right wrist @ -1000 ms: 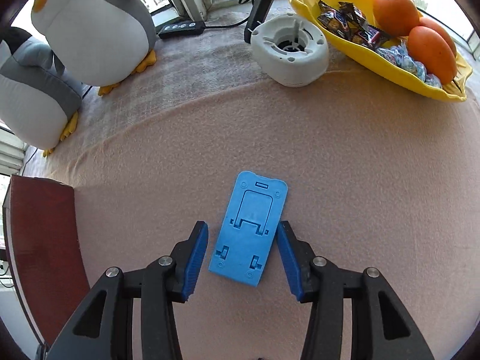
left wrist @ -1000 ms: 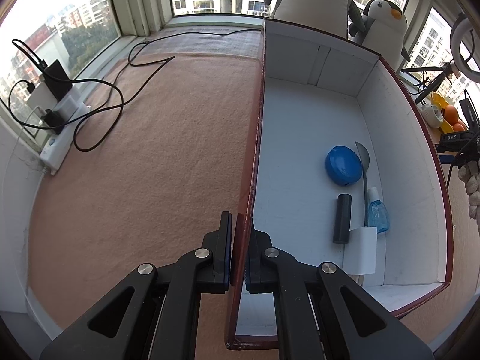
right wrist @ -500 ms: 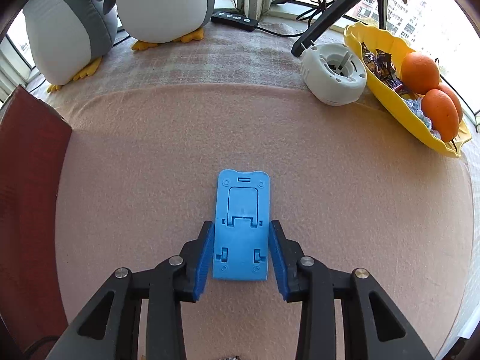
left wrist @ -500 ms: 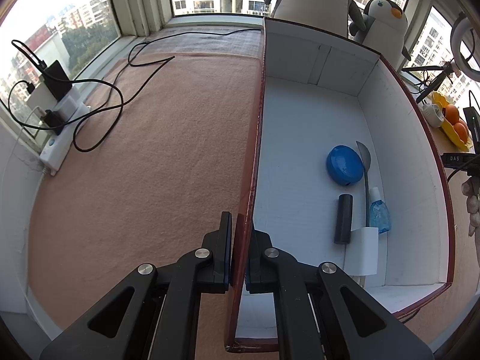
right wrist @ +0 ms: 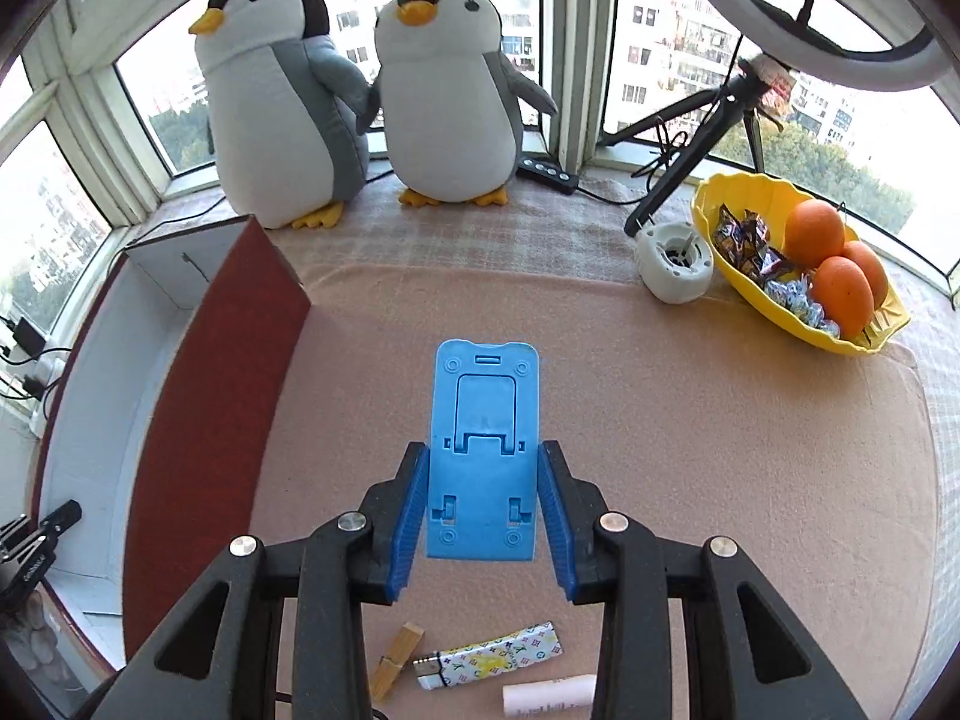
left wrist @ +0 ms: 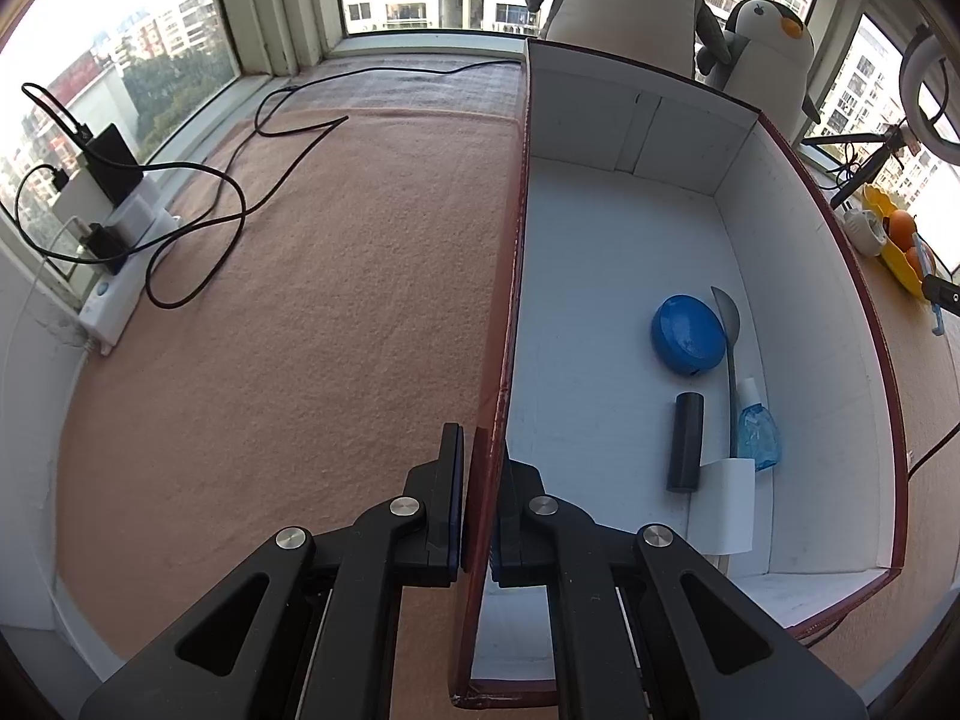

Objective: Organize rigid objects
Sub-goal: 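Carry the blue phone stand into the box and open the right gripper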

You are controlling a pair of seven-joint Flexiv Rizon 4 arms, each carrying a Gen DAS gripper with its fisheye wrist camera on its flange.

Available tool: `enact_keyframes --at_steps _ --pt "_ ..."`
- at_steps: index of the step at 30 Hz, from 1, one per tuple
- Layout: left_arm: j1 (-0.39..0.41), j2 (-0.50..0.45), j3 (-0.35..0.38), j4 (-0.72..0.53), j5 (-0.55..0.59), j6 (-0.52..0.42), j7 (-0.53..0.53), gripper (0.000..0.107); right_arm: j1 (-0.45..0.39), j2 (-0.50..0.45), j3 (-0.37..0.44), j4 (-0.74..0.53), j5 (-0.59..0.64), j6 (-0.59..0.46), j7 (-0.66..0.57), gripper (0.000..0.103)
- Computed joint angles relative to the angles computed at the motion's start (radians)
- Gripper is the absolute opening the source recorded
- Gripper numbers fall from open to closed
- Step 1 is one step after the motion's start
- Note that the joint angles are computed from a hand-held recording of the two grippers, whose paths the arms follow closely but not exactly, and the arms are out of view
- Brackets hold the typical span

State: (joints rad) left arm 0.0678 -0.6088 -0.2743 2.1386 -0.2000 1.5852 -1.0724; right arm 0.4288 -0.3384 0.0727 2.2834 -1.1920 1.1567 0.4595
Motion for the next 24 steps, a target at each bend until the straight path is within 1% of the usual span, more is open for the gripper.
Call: enact_keyframes --at_steps 2,5,10,19,24 --pt "-0.009 0.002 0.007 -0.006 0.001 -0.009 -0.001 0.005 0.025 0.021 0.014 -0.019 -0.018 -0.028 -0.001 0.033" --pt "-0.015 0.002 0.011 -0.013 0.001 -0.01 0.0 0.005 0.046 0.017 0.022 -0.065 -0.061 -0.037 -0.01 0.033" --pt "-0.028 0.002 0.019 -0.025 0.006 -0.003 0.004 0.005 0.073 -0.004 0.035 -0.125 -0.106 -0.011 -0.027 0.033" --pt "-0.043 -0.005 0.03 -0.035 0.017 0.021 -0.001 0.004 0.136 -0.082 0.026 -0.222 -0.111 0.043 -0.088 0.033" --pt "-0.032 -0.008 0.019 -0.032 0.024 0.032 -0.002 0.004 0.171 -0.125 0.014 -0.262 -0.081 0.068 -0.129 0.033"
